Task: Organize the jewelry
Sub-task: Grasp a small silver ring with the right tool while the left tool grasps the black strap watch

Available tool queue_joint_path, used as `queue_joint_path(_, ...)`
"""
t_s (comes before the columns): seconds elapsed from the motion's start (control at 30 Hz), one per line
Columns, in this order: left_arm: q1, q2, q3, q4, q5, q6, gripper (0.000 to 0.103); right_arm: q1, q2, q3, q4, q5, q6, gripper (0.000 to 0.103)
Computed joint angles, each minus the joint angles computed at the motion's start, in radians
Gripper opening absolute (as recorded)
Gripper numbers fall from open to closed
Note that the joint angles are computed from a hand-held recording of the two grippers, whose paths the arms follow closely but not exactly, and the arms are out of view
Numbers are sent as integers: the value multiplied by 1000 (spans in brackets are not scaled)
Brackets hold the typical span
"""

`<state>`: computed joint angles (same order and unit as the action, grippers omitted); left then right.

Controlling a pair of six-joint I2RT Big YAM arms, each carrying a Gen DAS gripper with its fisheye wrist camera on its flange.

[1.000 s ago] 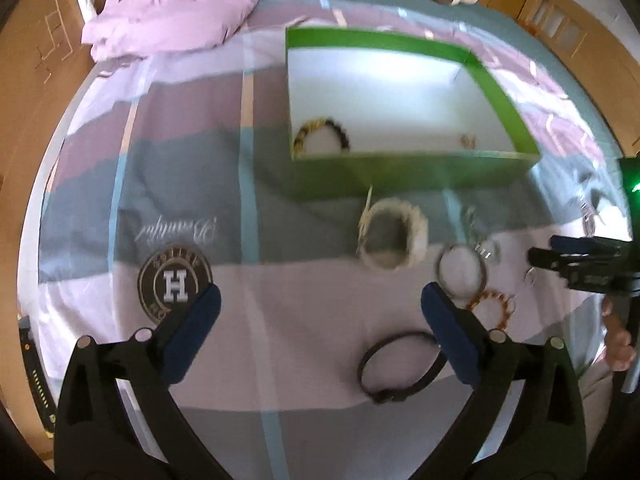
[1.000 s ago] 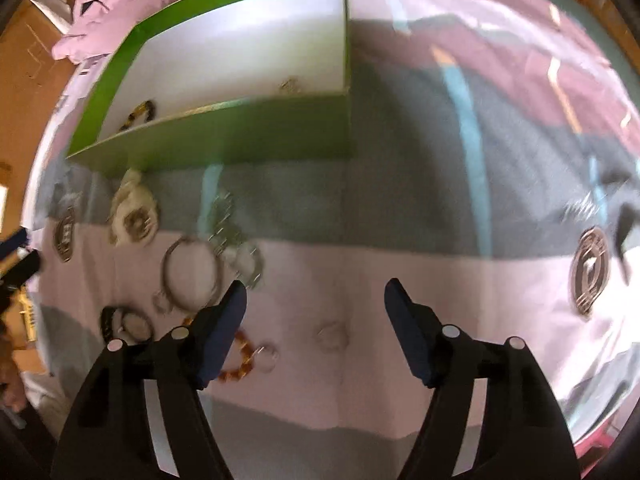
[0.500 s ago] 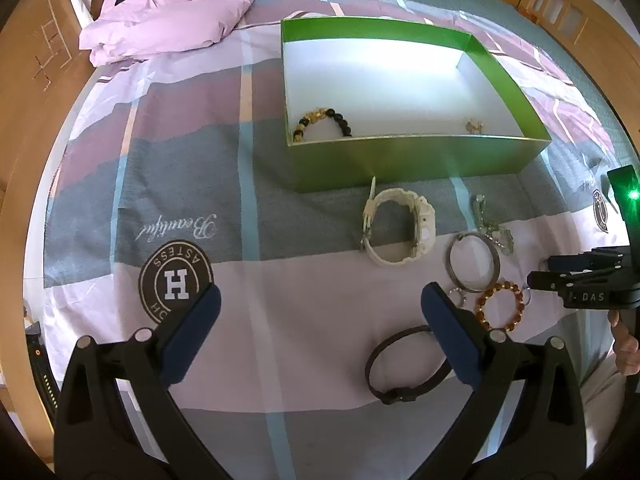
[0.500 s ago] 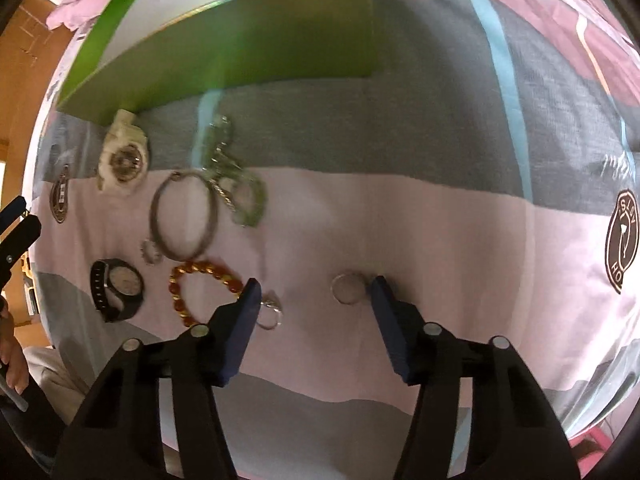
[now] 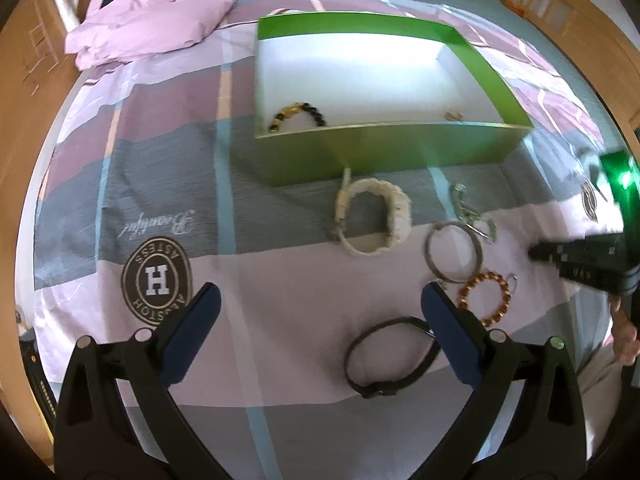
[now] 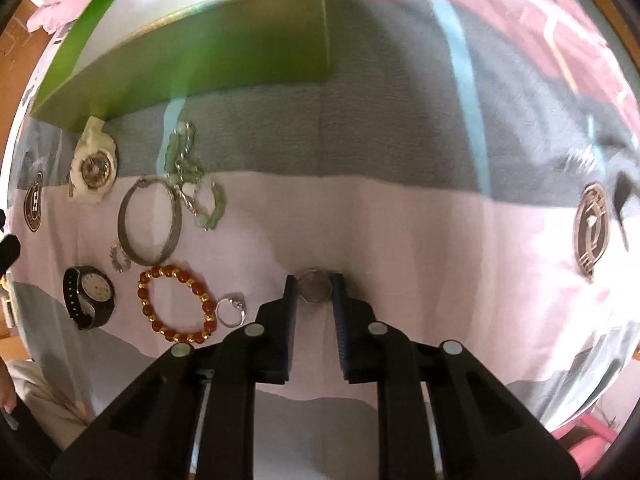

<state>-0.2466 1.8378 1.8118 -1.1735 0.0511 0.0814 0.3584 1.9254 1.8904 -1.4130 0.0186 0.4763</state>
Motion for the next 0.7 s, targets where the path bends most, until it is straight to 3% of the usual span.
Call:
queue_joint_path(0.1,-16,-7,-14,-1,10,16,101,8,-58,-31,97,17,-25,18)
queue_joint_path(0.2,-29,-1,-18,-26,26,43,101,16,-80,-42,147,33,-42,18)
queue_joint_path(0.37,-40,26,-11,-68,-9,64,101,19,-49,-26,109,19,-43,18)
queue_joint_path(0.47,-37,59,8,-112,-33,62,88,9,-10,15,67,-42,-3,18)
queue_joint_path(0.6,-25,130,59,-213,-21,34,82,8,3,27,56,-26,2,18)
queue_joint_path(0.67,-23,141,56,-210,-27,18,79,7,1,25,62,-41,6,18)
queue_joint_path(0.7,-27,132,44,-189,-39,23,69,7,0,23,62,-41,7,18)
